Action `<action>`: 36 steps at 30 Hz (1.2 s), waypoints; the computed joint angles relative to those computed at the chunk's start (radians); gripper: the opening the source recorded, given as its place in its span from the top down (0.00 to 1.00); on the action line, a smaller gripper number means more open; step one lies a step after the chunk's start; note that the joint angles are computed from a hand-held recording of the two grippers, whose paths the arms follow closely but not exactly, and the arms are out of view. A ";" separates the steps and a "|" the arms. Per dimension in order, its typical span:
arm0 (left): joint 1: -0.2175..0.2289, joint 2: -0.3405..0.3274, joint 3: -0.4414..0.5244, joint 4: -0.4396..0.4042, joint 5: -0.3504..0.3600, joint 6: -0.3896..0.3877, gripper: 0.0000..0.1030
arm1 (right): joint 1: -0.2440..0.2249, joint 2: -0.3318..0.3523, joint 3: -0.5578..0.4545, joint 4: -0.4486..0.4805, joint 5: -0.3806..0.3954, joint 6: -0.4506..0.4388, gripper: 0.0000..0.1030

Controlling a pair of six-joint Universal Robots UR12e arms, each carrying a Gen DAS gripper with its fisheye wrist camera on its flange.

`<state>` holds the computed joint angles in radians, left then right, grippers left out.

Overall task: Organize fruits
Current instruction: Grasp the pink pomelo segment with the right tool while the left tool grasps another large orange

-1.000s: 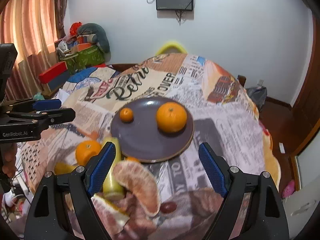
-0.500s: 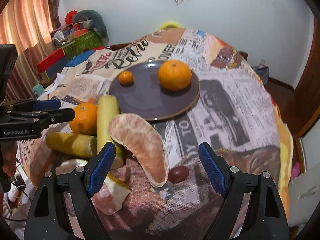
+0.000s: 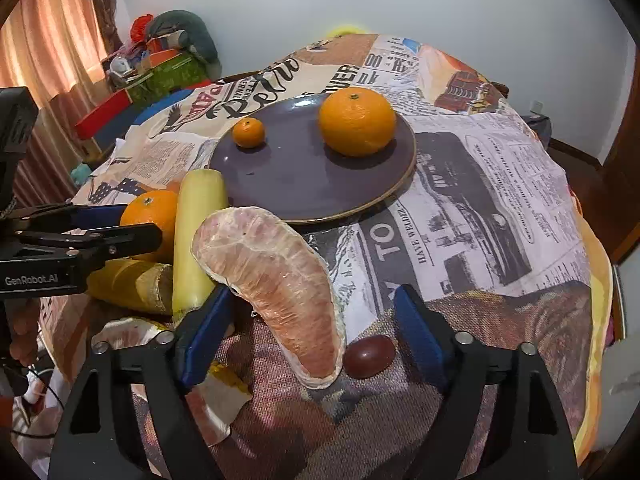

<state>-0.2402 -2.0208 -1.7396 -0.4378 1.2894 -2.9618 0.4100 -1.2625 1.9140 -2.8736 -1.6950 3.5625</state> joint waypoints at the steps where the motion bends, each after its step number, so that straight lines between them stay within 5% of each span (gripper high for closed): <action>1: 0.000 -0.002 0.001 0.002 0.001 0.000 0.35 | -0.001 0.000 0.001 -0.004 0.004 -0.003 0.28; 6: 0.003 -0.014 0.012 -0.010 -0.016 0.002 0.35 | -0.009 0.009 -0.005 0.011 0.043 -0.021 0.52; 12: 0.007 -0.020 0.015 -0.006 -0.039 -0.008 0.37 | -0.011 0.012 -0.008 0.003 0.059 -0.025 0.62; 25: 0.005 -0.010 0.001 0.022 -0.021 -0.016 0.39 | -0.013 -0.004 0.001 -0.013 0.050 -0.009 0.78; 36: 0.017 0.017 -0.020 0.067 -0.022 -0.045 0.39 | -0.010 -0.012 0.006 -0.044 0.026 -0.010 0.80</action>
